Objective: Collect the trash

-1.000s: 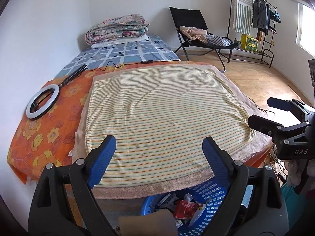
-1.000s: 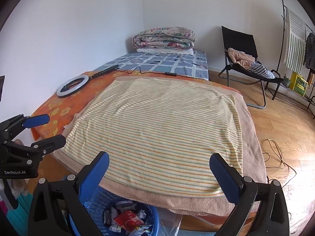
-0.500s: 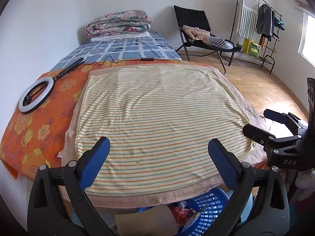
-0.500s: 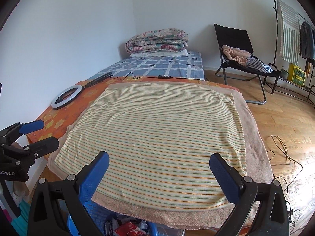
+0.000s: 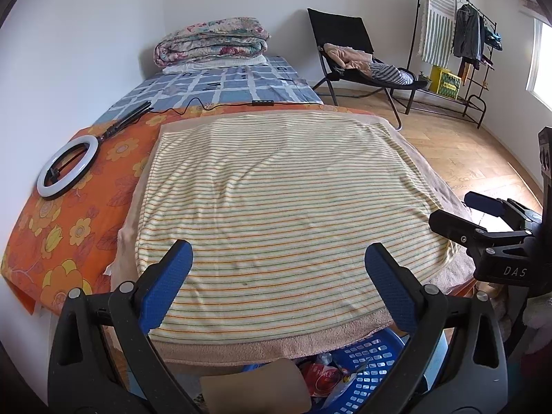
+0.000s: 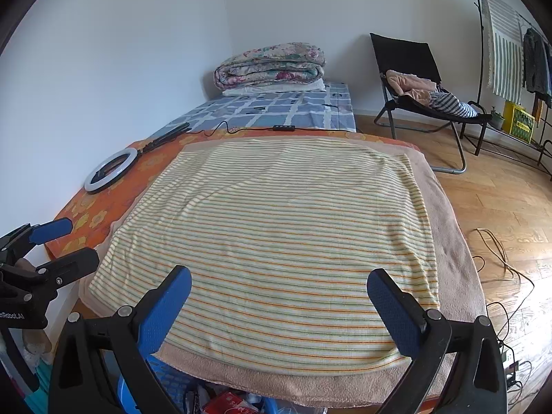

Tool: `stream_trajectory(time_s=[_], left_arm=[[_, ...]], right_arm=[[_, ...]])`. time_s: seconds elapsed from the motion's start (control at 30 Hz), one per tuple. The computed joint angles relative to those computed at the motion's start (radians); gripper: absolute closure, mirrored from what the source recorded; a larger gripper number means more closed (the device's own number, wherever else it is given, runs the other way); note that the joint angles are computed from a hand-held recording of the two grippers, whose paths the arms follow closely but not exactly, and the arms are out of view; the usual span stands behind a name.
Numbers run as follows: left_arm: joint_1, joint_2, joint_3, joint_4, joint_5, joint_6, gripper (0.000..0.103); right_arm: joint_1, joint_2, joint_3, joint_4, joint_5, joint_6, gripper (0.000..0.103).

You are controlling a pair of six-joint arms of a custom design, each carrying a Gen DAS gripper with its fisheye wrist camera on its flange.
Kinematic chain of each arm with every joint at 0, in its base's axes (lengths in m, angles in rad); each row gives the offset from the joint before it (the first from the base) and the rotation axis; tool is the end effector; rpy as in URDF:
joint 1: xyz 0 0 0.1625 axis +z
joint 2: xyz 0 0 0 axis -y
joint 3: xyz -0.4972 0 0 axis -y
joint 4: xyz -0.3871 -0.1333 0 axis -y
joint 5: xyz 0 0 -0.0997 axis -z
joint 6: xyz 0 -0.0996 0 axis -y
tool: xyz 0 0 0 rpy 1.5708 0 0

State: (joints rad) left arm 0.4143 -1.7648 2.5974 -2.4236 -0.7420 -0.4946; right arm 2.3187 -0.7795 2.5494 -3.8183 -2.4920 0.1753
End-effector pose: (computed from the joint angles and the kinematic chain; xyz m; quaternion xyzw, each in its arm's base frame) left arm -0.1600 -0.2962 0.2988 0.2936 0.8670 -0.3022 0.2662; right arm 0.3071 -0.2516 0.1249 0.1449 -0.8646 0.3821 0.2923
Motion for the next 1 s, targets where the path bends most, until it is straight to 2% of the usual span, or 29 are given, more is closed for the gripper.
stream_trajectory(time_s=[0.27, 1.0], left_arm=[[-0.004, -0.004, 0.005, 0.009, -0.001, -0.011, 0.001], [0.008, 0.005, 0.015, 0.013, 0.001, -0.015, 0.001]], right_arm=[[-0.016, -0.006, 0.015, -0.013, 0.026, 0.034, 0.000], [-0.019, -0.001, 0.017, -0.014, 0.029, 0.046, 0.000]])
